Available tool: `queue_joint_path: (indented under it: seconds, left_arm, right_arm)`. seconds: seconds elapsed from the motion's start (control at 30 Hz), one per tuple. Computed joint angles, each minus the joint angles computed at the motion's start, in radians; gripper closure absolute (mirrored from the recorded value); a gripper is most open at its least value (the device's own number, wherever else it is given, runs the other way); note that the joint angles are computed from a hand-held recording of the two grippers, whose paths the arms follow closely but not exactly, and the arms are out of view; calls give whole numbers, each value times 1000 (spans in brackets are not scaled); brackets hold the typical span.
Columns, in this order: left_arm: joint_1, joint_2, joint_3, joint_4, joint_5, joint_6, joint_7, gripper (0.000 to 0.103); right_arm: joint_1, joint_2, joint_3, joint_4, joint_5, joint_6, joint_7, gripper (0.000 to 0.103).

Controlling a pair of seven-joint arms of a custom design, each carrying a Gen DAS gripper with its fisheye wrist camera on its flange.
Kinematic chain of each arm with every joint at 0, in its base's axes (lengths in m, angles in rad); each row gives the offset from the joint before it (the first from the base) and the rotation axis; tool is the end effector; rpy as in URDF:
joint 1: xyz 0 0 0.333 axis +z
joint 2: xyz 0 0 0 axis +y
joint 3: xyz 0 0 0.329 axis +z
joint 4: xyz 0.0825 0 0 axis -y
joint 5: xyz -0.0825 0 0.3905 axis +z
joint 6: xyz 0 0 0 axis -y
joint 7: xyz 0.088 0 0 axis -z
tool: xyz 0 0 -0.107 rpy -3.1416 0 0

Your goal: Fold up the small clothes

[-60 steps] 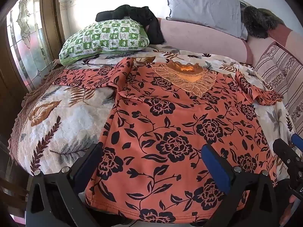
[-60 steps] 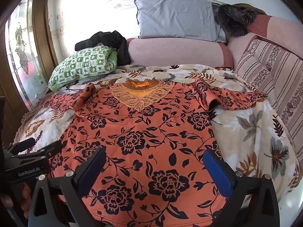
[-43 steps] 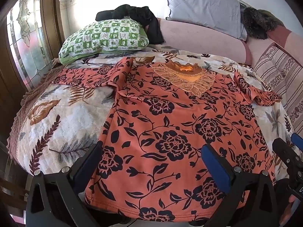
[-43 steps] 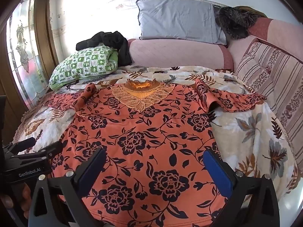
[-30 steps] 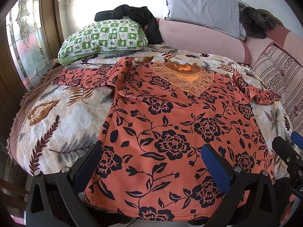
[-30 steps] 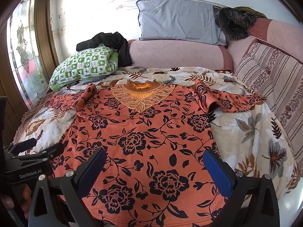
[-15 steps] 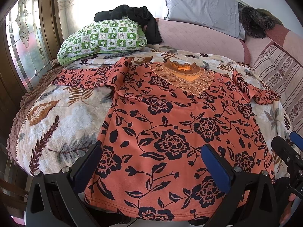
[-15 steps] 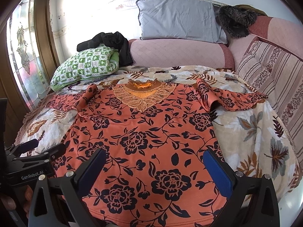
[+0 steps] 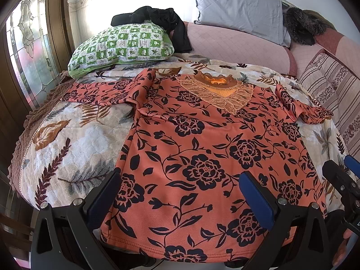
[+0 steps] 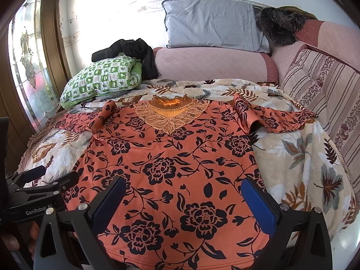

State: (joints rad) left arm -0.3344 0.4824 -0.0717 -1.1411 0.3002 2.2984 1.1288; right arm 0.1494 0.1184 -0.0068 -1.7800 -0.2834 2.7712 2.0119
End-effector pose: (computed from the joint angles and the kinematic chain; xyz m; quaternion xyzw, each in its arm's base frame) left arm 0.7025 -0.2781 0.6208 -0.6400 0.6835 -0.2632 0.2322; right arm 0.6466 0.1053 0.5994 -0.6117 0.6635 -0.2883 0.3200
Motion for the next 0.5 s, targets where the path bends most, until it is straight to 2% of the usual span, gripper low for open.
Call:
queue_joint_path:
  seconds: [0.5]
  left_arm:
    - [0, -1, 0, -2, -3, 2, 3, 0]
  right_arm:
    - [1, 1, -1, 2, -8, 0, 6, 0]
